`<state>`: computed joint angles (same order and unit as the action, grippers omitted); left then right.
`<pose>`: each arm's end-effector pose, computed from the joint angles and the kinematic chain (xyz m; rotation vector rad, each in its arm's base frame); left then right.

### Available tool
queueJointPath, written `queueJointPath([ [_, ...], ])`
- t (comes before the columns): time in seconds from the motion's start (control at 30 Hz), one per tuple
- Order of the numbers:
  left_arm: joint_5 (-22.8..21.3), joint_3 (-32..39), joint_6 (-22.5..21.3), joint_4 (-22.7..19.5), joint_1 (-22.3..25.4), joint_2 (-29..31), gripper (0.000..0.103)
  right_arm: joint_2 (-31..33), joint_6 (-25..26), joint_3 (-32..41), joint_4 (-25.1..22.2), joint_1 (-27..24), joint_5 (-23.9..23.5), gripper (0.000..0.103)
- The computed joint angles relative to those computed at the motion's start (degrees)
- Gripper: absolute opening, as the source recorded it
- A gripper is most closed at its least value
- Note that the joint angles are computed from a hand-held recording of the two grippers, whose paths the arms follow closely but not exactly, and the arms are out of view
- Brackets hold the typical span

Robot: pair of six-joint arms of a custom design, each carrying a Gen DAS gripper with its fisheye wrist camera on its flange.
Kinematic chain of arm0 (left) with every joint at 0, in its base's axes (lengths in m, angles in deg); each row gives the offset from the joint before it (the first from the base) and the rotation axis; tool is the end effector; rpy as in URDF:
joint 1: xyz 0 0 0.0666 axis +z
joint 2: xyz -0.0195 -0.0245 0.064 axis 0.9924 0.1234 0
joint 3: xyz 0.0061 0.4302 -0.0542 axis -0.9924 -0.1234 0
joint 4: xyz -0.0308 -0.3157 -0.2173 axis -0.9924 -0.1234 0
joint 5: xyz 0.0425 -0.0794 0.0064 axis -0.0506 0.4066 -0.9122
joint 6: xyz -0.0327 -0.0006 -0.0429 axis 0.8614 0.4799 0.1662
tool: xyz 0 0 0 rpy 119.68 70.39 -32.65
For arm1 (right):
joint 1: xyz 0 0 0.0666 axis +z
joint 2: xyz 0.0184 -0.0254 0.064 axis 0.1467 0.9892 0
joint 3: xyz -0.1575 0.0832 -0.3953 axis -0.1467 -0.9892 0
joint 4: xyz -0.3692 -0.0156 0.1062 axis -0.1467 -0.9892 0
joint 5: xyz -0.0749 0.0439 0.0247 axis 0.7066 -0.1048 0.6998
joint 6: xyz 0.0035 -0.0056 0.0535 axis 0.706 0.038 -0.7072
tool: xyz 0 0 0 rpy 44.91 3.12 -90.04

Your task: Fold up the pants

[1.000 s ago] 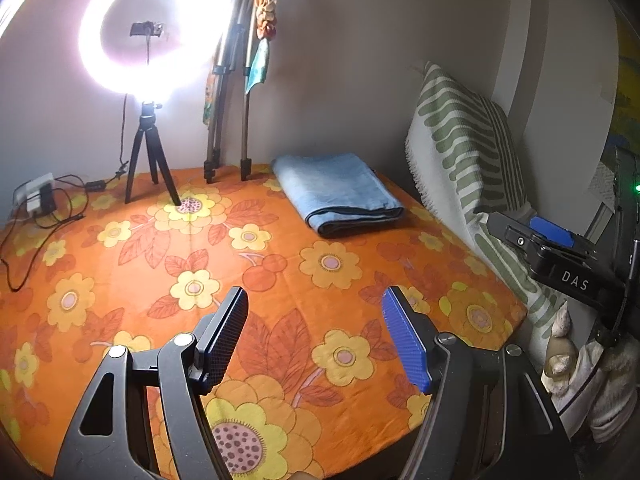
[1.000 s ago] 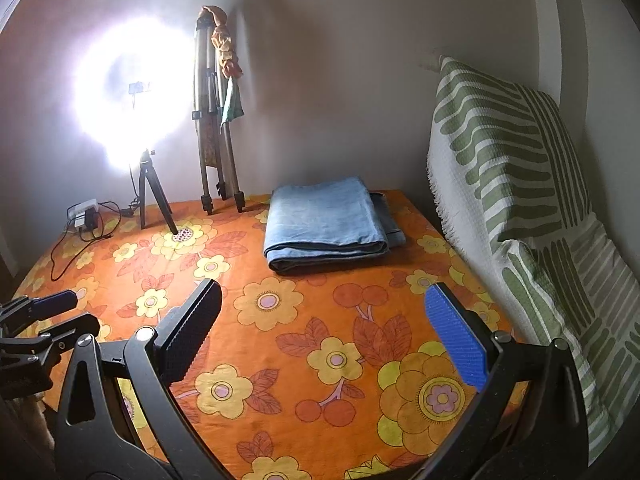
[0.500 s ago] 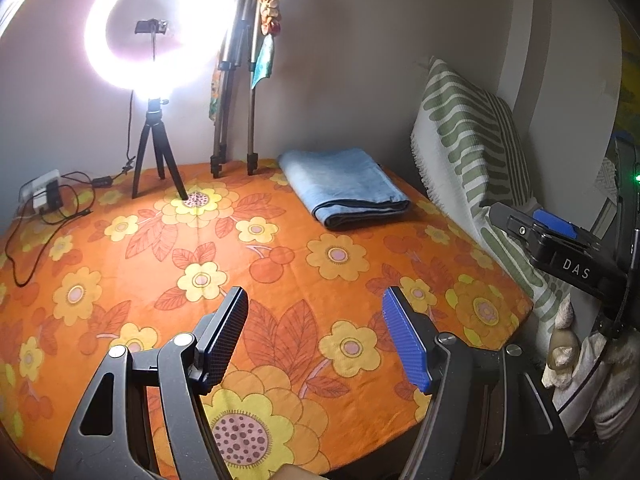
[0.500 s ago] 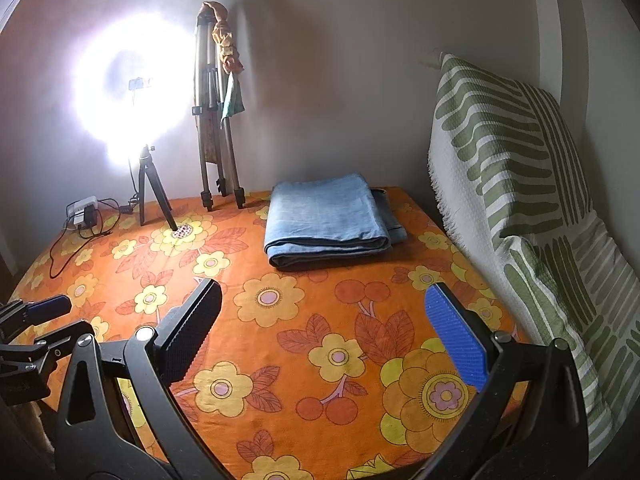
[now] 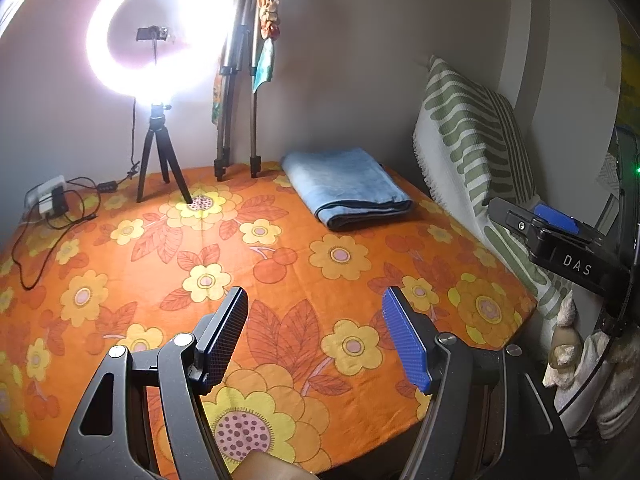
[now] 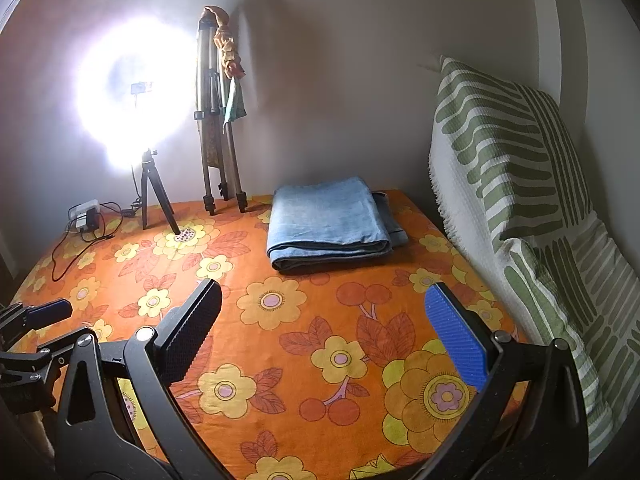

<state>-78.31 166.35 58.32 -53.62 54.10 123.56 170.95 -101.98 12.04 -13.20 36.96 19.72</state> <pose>0.5958 -0.3195 0.5038 0.0689 2.1753 -0.2433 0.5228 0.2648 0.5142 0.0209 2.1436 -0.0946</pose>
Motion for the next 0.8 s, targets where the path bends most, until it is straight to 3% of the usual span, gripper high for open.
queueJointPath([
  [0.8,-1.4,-1.7,0.0,0.4,0.2,-1.1,0.070,0.6,0.0,0.8,-0.1,0.7,-1.2,0.103],
])
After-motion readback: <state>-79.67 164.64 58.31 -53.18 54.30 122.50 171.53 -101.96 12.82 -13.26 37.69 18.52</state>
